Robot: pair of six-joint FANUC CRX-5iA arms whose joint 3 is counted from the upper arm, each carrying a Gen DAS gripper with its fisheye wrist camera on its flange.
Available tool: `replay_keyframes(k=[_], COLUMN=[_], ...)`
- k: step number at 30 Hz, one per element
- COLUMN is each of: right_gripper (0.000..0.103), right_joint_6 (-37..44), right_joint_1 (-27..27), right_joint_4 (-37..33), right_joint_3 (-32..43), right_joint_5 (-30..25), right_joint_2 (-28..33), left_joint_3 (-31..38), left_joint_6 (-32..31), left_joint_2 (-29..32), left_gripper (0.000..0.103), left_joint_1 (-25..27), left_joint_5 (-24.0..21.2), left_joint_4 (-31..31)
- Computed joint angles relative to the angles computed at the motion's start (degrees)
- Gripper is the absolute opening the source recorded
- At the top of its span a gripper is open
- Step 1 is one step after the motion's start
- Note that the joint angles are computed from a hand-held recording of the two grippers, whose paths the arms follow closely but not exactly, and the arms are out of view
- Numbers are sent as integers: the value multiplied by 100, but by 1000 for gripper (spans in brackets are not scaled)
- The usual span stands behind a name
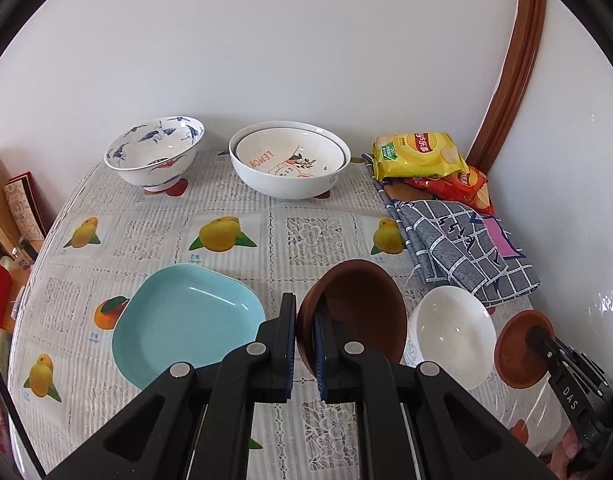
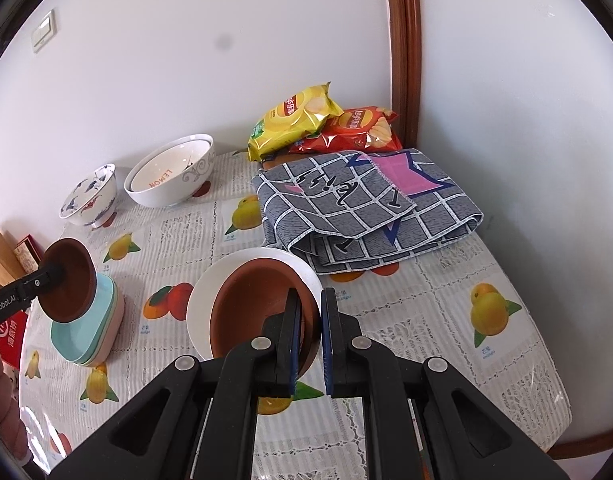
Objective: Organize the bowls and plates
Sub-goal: 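Carry the right gripper's brown bowl into the white bowl while the left gripper holds its brown bowl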
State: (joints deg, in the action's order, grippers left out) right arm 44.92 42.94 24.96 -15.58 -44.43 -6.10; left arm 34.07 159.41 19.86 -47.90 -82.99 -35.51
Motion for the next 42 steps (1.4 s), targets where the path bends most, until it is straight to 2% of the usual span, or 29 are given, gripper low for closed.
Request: replay_keyframes(k=[22, 42], right_gripper=[9, 9], right_joint_6=[441, 759], right_joint_1=[69, -1], right_joint_4=[-221, -622], right_joint_3=[530, 810], right_joint_5=[-216, -310], right_joint_2=[939, 1323], left_joint_3=[-520, -492], left_joint_6=[-12, -143], left_joint_2=[-68, 105], left_gripper=[9, 9], left_joint_1=[498, 670], left_joint_5=[437, 584], left_joint_4=[508, 731])
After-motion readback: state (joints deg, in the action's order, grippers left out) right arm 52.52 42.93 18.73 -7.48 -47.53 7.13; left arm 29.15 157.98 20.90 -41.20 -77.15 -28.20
